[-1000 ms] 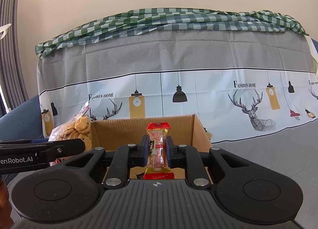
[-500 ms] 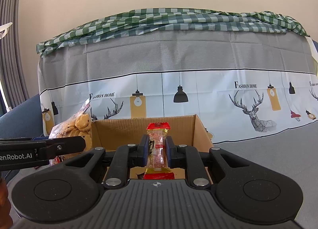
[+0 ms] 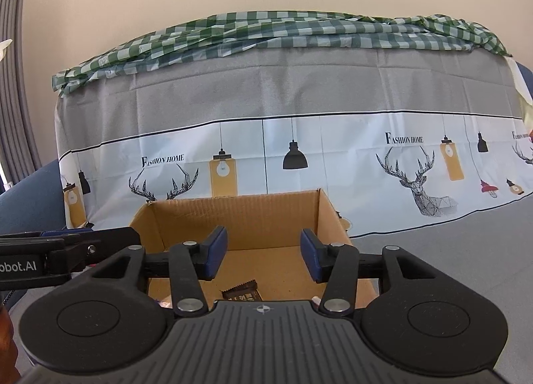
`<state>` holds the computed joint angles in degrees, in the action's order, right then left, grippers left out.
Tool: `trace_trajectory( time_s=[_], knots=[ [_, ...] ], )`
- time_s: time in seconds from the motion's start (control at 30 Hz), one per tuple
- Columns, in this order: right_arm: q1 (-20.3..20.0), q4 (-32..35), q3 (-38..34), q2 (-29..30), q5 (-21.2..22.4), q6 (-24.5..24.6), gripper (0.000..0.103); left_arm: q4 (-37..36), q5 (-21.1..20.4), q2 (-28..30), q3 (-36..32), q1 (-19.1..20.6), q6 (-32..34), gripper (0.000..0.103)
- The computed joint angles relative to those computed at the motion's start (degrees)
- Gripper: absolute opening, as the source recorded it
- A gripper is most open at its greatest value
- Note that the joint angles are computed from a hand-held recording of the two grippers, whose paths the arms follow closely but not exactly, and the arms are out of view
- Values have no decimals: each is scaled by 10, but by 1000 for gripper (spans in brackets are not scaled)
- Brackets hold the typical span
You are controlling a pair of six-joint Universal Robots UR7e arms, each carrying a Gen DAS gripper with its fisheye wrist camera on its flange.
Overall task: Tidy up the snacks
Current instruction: 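Open both tools to drop the cookie bag and red candy into the box, then move both tools back to the two red wafer packs on the sofa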
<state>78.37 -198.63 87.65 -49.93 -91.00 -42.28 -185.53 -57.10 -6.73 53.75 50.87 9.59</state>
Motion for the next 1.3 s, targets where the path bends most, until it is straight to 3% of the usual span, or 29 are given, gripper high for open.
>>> trace_trajectory(
  time_s=[0.07, 0.17, 0.23, 0.33, 0.37, 0.47, 0.53, 0.6, 0.67, 0.73, 0.83, 0.93, 0.97, 1.07, 1.13, 1.2, 1.3],
  knots=[
    [0, -1, 0, 1, 0, 0, 52, -5, 2, -1, 3, 0, 3, 71],
    [2, -5, 0, 3, -1, 0, 52, -14, 7, -6, 10, 0, 5, 53],
    [3, -7, 1, 4, 0, 0, 52, -12, 13, -12, 16, 1, 4, 34],
    [6, -10, 3, 7, 1, 1, 52, -13, 28, -22, 30, 2, 4, 17],
    [7, -12, 3, 8, 2, 2, 52, -16, 33, -27, 38, 3, 2, 17],
    [11, -15, 3, 12, 8, 11, 51, -20, 52, -47, 68, 5, -9, 17],
    [13, -21, 4, 16, 19, 22, 42, -12, 64, -66, 92, 8, -31, 17],
    [16, -21, 4, 20, 27, 32, 26, 25, 67, -87, 107, 15, -76, 17],
    [18, -15, 4, 23, 37, 40, 21, 67, 57, -100, 108, 26, -106, 17],
    [22, -10, 5, 26, 48, 39, 18, 93, 71, -99, 95, 32, -93, 17],
    [28, -4, 8, 31, 55, 30, 18, 46, 104, -86, 86, 44, -28, 17],
    [33, 8, 8, 35, 55, 25, 18, 65, 147, -88, 83, 60, -76, 18],
    [34, 16, 7, 35, 56, 26, 18, 53, 144, -89, 80, 68, -97, 22],
    [35, 46, 5, 32, 64, 29, 18, 83, 188, -79, 42, 85, -167, 30],
    [35, 64, 2, 31, 69, 31, 18, 82, 223, -64, 15, 94, -180, 48],
    [36, 77, 0, 31, 73, 30, 18, 137, 250, -62, -5, 104, -247, 49],
    [37, 92, -1, 33, 75, 24, 18, 159, 283, -38, -50, 113, -261, 66]
  ],
)
